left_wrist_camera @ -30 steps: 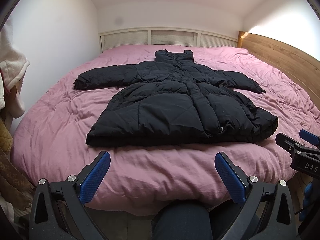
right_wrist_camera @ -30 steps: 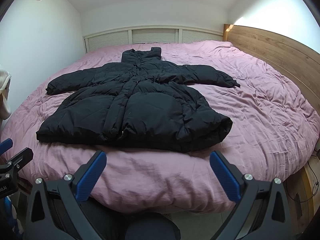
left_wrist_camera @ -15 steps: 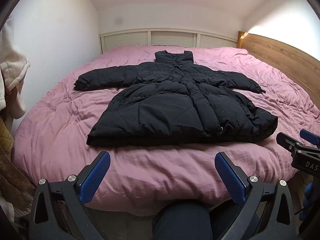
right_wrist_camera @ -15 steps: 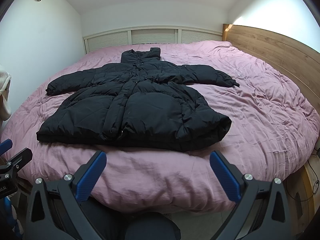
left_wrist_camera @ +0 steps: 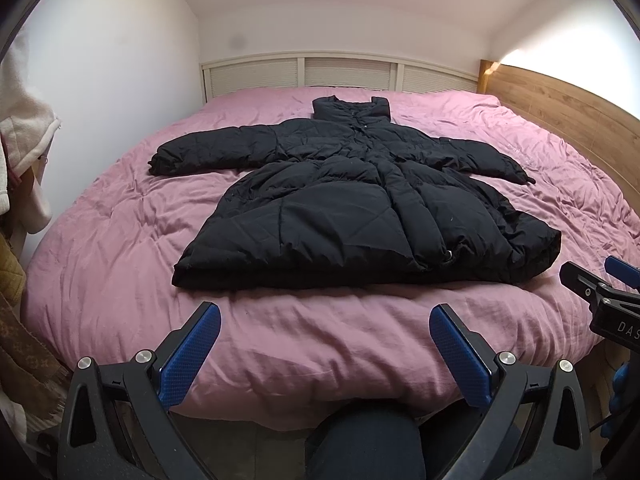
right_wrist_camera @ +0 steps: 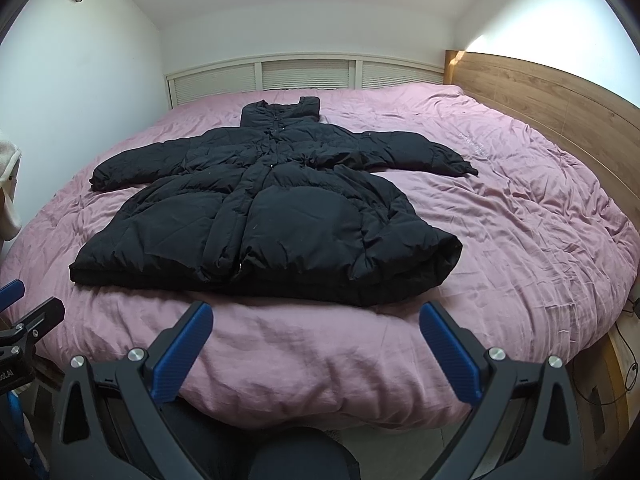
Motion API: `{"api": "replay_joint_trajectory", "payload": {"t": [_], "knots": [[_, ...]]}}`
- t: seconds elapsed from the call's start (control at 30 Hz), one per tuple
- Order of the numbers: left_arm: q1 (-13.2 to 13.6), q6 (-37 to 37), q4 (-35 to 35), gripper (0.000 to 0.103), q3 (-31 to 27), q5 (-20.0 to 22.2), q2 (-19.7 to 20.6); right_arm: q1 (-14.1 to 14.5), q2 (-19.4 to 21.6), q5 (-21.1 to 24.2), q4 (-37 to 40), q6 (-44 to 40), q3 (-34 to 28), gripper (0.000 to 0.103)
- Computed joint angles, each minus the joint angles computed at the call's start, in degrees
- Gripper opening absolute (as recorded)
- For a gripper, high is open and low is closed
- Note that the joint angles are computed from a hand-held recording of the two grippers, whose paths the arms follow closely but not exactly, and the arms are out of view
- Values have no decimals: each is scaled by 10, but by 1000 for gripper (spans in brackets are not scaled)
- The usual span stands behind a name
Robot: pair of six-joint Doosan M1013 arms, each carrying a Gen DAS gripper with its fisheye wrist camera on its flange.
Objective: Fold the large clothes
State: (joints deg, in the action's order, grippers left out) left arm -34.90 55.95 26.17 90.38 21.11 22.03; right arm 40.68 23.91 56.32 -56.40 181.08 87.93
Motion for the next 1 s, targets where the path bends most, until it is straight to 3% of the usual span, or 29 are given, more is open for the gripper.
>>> {"api": "replay_joint_trajectory", "payload": {"t": [0.33, 0.6, 1.0], "knots": [[3, 1, -4, 102, -6, 2, 9, -6, 8, 4, 11, -6, -3, 103], [8, 68, -62, 102, -24, 16, 23, -11, 15, 9, 27, -15, -6, 103], [10, 67, -35, 102, -67, 39, 52, -44, 11, -17, 37, -14, 3, 103]]}}
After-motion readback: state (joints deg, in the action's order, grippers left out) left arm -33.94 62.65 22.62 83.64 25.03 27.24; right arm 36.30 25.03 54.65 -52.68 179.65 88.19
